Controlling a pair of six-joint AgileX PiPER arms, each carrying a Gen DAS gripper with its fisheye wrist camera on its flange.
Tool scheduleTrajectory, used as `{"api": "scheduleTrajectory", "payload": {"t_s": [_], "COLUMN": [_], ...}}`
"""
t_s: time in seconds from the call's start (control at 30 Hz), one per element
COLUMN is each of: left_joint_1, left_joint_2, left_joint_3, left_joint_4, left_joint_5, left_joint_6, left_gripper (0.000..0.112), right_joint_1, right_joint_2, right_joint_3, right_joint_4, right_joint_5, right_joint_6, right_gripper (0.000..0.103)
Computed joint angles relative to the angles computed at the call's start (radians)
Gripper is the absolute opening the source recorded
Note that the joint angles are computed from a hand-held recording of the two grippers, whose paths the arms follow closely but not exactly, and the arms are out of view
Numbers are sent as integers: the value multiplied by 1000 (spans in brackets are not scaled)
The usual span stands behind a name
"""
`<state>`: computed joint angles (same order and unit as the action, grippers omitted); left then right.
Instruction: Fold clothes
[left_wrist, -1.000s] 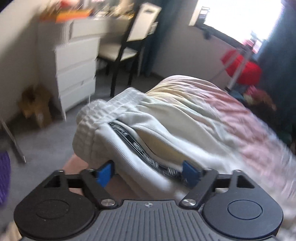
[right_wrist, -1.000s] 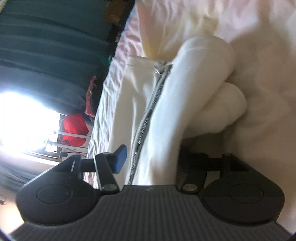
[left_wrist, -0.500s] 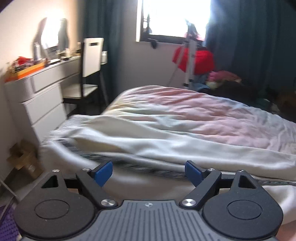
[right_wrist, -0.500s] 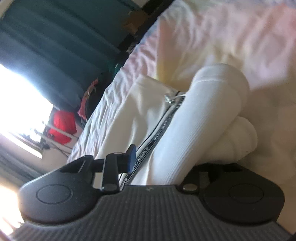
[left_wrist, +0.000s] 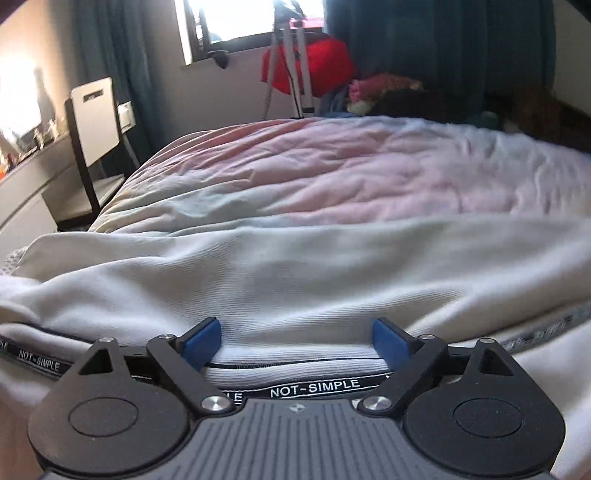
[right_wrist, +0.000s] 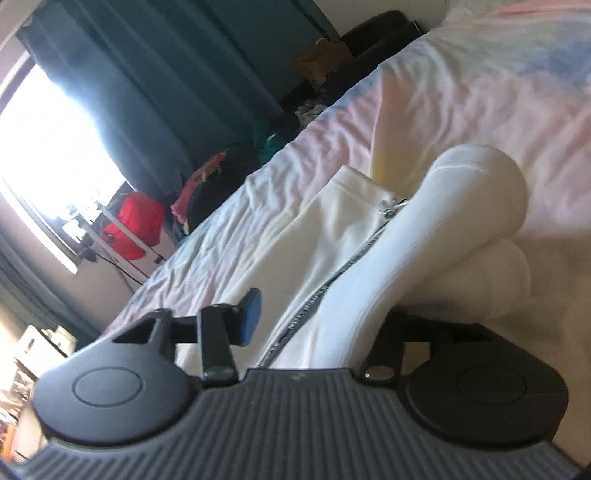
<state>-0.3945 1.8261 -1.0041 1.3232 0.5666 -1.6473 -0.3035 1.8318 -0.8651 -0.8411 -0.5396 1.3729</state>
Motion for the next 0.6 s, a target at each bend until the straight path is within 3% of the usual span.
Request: {"api": "scheduleTrajectory", "payload": {"t_s": [0.07, 0.2, 0.23, 0.3, 0.33, 0.37, 0.5, 0.6], "left_joint_1": [-13, -31, -35, -43, -48, -50, -53, -47], "left_joint_2": [3, 18, 18, 19, 20, 17, 13, 7], "left_joint_3": [14, 5, 3, -4, -8, -9, -26, -25], "left_joint_4": [40, 47, 44, 34, 30, 22, -28, -41], "left_joint_5": [18, 52, 61, 79, 88, 93, 102, 91], "left_joint_6": [-51, -84, -83, -73, -68, -64, -19, 6], "left_gripper": [94, 97, 97, 97, 97, 97, 97, 97], "right_joint_1": [15, -16, -25, -29, -25, -24, 15, 98], "right_joint_2": [26, 88, 100, 110, 104, 101, 52, -51], "right_joint_3": [-21, -20, -15, -6, -2, 1, 41, 27], "right_joint_4": [31, 38, 50, 97, 122, 137, 307, 473], "right_joint_5": [25, -10, -31, -52, -36, -28, -5, 120], "right_joint_6": [65, 210, 229, 218, 201, 192, -80, -380], "right_gripper": [63, 61, 56, 35, 12, 12, 11, 11]}}
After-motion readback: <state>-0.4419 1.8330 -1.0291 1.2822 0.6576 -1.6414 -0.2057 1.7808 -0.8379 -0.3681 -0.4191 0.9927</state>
